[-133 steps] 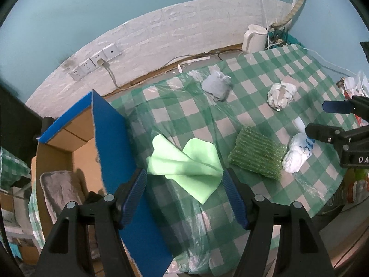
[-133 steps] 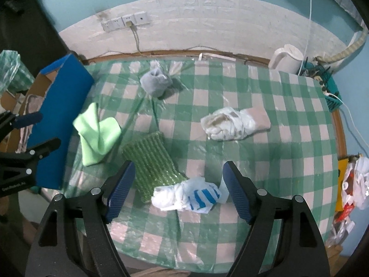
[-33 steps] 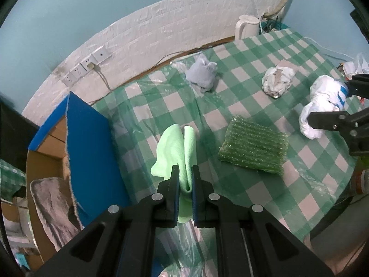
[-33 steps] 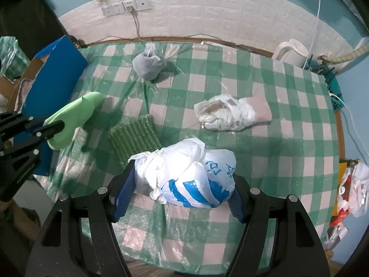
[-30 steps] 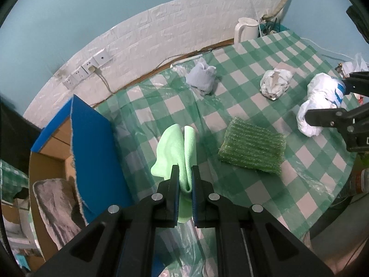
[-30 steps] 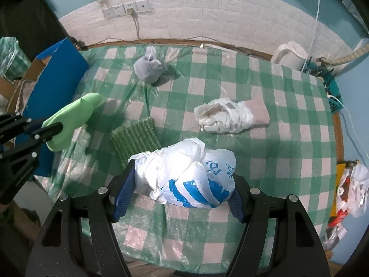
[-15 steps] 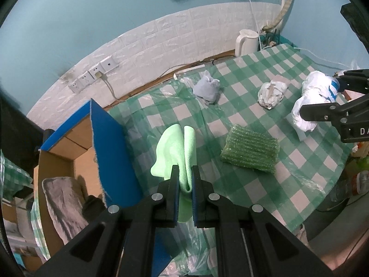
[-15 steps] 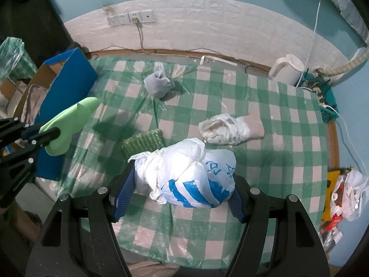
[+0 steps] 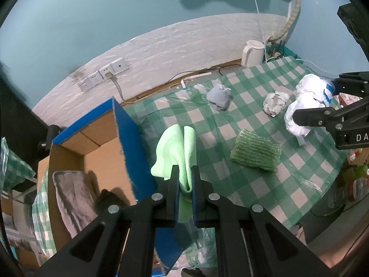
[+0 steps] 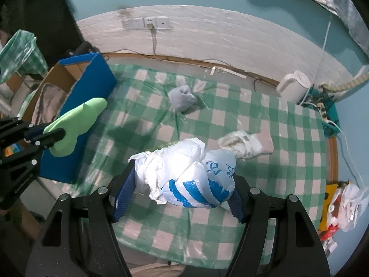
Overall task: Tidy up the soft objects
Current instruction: 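Carry the green cloth in the left tool and bag in the right tool to the box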
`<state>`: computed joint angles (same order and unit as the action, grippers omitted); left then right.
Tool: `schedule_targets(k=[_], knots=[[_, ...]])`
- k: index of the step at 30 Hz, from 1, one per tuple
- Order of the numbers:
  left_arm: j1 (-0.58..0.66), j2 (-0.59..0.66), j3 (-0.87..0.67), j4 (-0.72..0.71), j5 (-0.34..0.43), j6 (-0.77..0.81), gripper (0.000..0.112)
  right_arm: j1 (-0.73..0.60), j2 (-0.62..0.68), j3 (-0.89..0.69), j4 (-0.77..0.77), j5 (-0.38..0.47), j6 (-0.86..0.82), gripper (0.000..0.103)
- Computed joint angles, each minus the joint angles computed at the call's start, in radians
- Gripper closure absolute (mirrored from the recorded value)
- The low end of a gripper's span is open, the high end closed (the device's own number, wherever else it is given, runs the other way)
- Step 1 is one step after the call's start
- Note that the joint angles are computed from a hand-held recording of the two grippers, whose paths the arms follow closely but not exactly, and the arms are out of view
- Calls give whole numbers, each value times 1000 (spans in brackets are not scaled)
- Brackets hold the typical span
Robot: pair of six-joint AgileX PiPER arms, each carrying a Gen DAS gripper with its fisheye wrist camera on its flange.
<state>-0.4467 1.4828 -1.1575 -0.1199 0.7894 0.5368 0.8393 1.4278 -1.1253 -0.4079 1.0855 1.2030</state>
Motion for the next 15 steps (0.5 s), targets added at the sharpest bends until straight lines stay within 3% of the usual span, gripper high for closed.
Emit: schedule_targets(k=[15], knots=[[186, -10, -56, -136, 55, 156, 103, 17, 188, -286, 7, 63, -102, 33]])
